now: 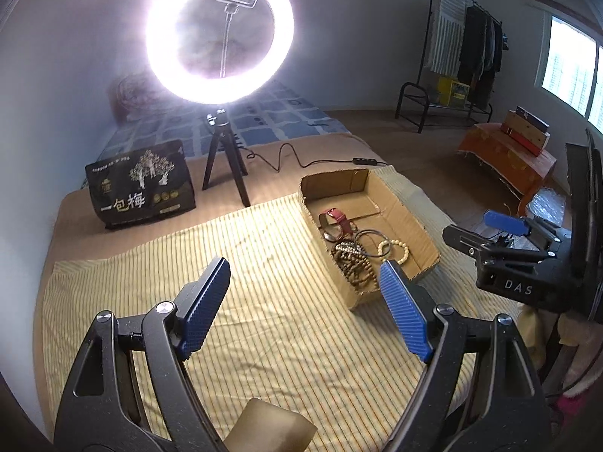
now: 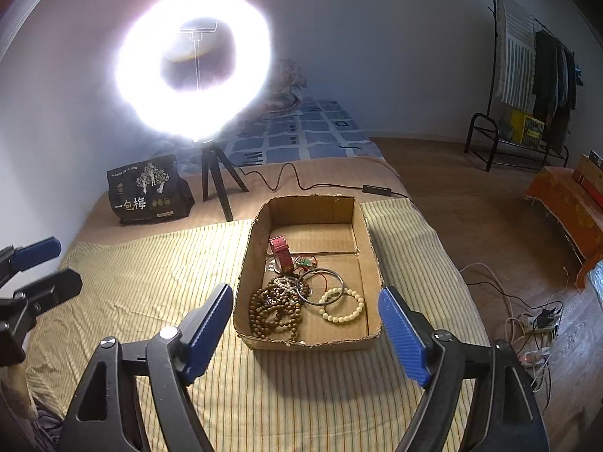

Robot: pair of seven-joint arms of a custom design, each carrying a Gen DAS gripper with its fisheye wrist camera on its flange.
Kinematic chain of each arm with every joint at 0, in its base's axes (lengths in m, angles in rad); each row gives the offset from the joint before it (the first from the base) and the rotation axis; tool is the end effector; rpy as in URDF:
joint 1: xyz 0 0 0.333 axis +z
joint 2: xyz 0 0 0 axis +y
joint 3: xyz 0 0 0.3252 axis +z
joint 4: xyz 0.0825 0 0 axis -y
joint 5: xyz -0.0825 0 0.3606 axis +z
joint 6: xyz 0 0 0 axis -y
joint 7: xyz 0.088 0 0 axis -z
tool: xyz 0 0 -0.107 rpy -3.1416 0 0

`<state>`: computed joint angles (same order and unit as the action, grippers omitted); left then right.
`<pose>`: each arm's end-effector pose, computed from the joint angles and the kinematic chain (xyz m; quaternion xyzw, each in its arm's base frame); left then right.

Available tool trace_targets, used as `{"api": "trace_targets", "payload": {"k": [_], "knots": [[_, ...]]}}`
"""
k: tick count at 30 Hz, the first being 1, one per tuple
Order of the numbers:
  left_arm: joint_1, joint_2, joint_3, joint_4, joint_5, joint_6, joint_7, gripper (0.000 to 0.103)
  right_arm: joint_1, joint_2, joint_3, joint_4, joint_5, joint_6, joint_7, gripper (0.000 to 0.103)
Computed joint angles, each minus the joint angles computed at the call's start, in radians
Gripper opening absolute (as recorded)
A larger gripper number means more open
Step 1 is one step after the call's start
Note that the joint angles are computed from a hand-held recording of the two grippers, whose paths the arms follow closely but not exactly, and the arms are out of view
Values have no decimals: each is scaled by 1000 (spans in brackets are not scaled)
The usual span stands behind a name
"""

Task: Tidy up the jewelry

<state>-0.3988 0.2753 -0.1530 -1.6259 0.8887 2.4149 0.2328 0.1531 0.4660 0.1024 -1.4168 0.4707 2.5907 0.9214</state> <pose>0.5747 -0.3345 0.5382 -0.7259 0.5496 -0.2857 0.2991 0.7064 0.1582 0.5292 -0.8056 0.4442 -0.1668 0.3549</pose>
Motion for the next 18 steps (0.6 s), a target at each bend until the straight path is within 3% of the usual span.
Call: {"api": "trace_targets", "payload": {"k": [5,6,7,18], "knots": [[-6,-10,-2,-15,2,-30,-16,85,10,-8,-5,-17,-10,32,2,91],[-6,-11,-3,-17,4,-33,-18,89,12,-8,-8,-19,-14,37,6,91],[-7,-12,-3,-20,8,-38,-22,102,12,-7,-8,-18,-16,39,10,91],[-2,-35,-12,-55,36,-61,-79,103,0,-10,-1,-24,-2,67,15,91]]}}
